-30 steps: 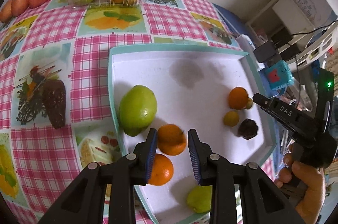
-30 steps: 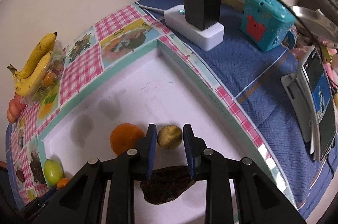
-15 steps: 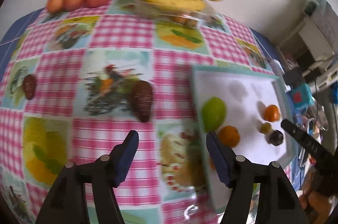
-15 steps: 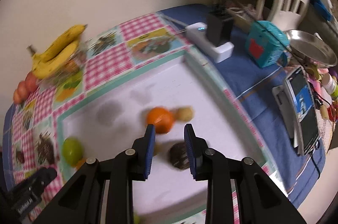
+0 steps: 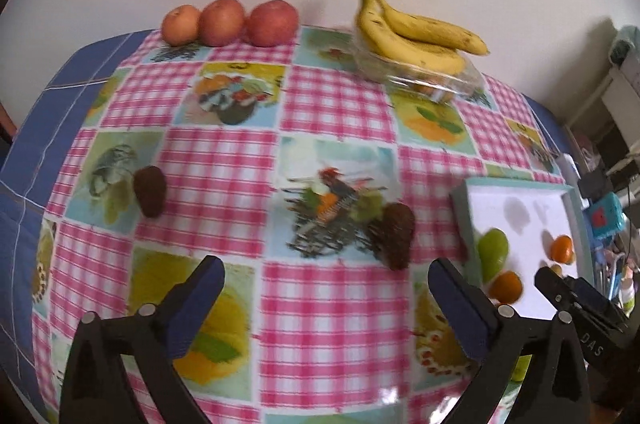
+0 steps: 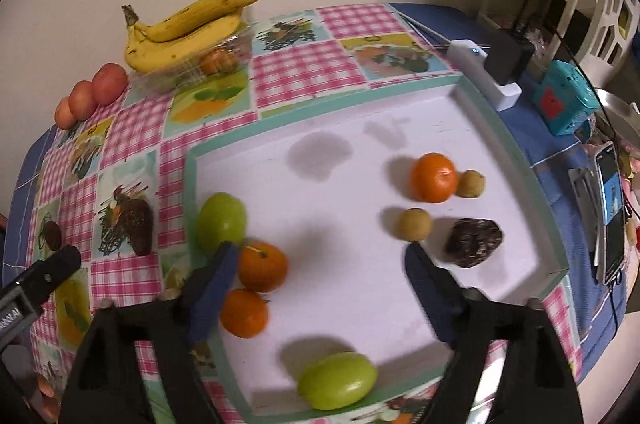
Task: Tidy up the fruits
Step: 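Grasp a long dark date with the right tool while the left grasps a round dark date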
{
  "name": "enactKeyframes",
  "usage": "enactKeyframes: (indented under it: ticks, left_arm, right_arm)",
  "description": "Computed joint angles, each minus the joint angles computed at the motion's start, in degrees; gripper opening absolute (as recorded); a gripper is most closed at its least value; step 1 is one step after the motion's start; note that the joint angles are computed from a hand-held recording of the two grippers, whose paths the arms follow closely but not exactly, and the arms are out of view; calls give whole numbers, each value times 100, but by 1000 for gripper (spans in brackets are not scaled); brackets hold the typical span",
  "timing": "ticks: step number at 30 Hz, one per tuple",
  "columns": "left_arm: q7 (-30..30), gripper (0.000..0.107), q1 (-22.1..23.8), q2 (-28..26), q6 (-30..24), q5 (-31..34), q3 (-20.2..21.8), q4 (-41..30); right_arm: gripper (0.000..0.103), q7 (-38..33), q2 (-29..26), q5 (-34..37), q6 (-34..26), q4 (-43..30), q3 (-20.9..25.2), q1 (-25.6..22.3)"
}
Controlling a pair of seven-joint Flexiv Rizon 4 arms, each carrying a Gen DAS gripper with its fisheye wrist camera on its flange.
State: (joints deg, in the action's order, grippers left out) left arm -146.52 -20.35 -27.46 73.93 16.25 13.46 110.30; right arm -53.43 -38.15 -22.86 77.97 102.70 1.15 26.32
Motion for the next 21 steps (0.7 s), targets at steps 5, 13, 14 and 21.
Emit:
enactKeyframes:
  ticks: [5,13,14,21]
  left_arm:
    - [-129,103,183,148,470,28,276,460]
    - [-786,103,278,508,559,419,1068,1102]
    - [-821,103,350,546,558,469,1088,1162]
    - [-1311,103,714,875,609,951,1268,1513]
  right_arm:
    - [92,304,-41,-259,265,35,-404,441]
    - [92,113,-279,-249,643,-344,-51,540]
    - [92,87,-327,-243,629,-408,-52,587]
    - [92,-199,-630,-229,287,-814,133,783]
